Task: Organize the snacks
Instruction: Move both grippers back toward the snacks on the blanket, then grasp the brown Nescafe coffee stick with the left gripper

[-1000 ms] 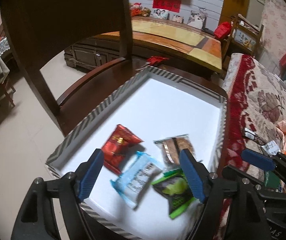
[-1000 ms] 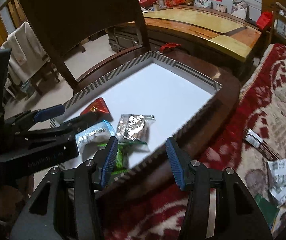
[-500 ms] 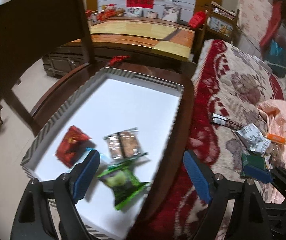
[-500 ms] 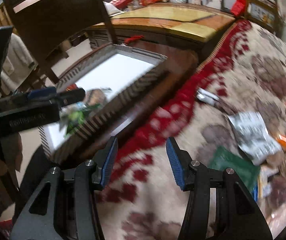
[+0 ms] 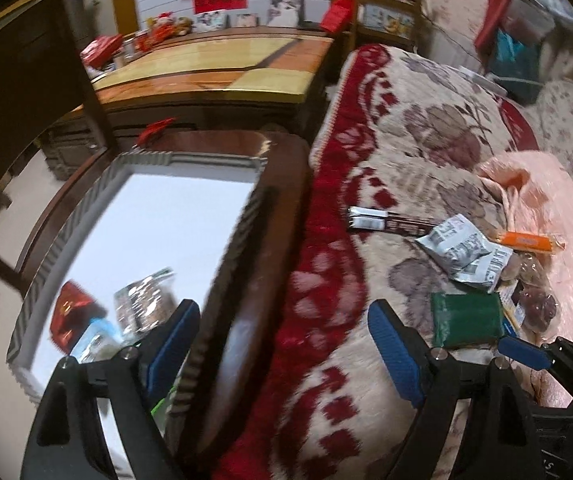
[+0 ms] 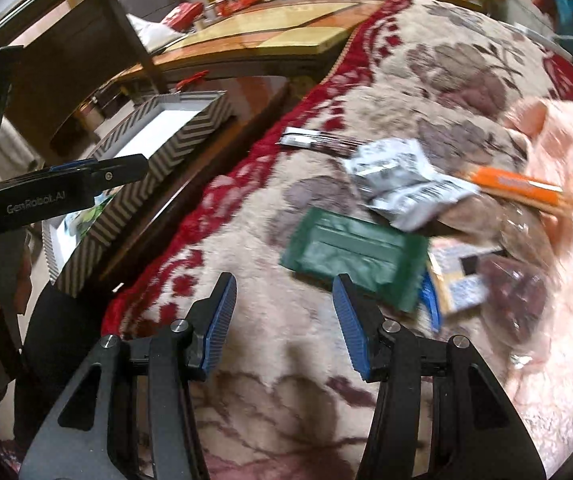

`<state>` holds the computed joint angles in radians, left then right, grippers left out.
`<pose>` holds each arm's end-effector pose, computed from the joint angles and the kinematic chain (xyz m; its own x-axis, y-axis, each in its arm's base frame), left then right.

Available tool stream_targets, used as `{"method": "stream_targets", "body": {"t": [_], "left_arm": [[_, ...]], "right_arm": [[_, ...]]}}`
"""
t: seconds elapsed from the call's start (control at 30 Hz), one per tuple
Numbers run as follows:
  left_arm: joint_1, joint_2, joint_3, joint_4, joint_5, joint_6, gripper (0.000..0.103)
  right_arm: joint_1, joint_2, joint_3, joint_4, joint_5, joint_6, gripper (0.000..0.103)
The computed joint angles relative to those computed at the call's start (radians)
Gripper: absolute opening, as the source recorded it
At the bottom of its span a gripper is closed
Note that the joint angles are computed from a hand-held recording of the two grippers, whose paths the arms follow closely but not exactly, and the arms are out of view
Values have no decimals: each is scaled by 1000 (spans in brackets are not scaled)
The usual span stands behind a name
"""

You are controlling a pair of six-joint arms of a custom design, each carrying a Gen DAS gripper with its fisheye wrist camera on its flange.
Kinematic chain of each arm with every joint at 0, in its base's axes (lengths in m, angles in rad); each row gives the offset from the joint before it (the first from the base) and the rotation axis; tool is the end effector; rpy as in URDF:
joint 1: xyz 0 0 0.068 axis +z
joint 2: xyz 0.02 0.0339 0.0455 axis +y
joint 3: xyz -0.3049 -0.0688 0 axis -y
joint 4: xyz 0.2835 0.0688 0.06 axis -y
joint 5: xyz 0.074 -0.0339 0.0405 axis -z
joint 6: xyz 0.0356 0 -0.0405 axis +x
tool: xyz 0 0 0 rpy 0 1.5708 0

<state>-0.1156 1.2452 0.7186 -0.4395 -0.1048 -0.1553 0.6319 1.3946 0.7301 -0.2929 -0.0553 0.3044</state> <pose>0.2586 -0.0263 0.2218 -0.8160 -0.0601 -0.5750 -0.0714 0.9974 -0.0029 0.2327 0.1728 0.1965 -0.8139 -0.2249 -0.5356 -0.3894 0.8955 0.2157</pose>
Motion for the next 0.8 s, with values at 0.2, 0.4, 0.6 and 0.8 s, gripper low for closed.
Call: {"method": "stream_targets", "body": {"t": [0.2, 0.4, 0.6, 0.8], "left_arm": [[-53, 132, 71, 57, 41, 95, 88], [-75, 283, 160, 120, 129, 311, 88], [-62, 480, 318, 53, 191, 458, 88], [-61, 599, 435, 15, 217, 546, 87]], "right_arm": [[-60, -33, -38, 9, -33, -9, 50], [-92, -34, -48, 15, -51, -13, 50], [-123, -24, -41, 23, -65, -19, 50], [-159, -13, -19, 17, -76, -41, 50]]}}
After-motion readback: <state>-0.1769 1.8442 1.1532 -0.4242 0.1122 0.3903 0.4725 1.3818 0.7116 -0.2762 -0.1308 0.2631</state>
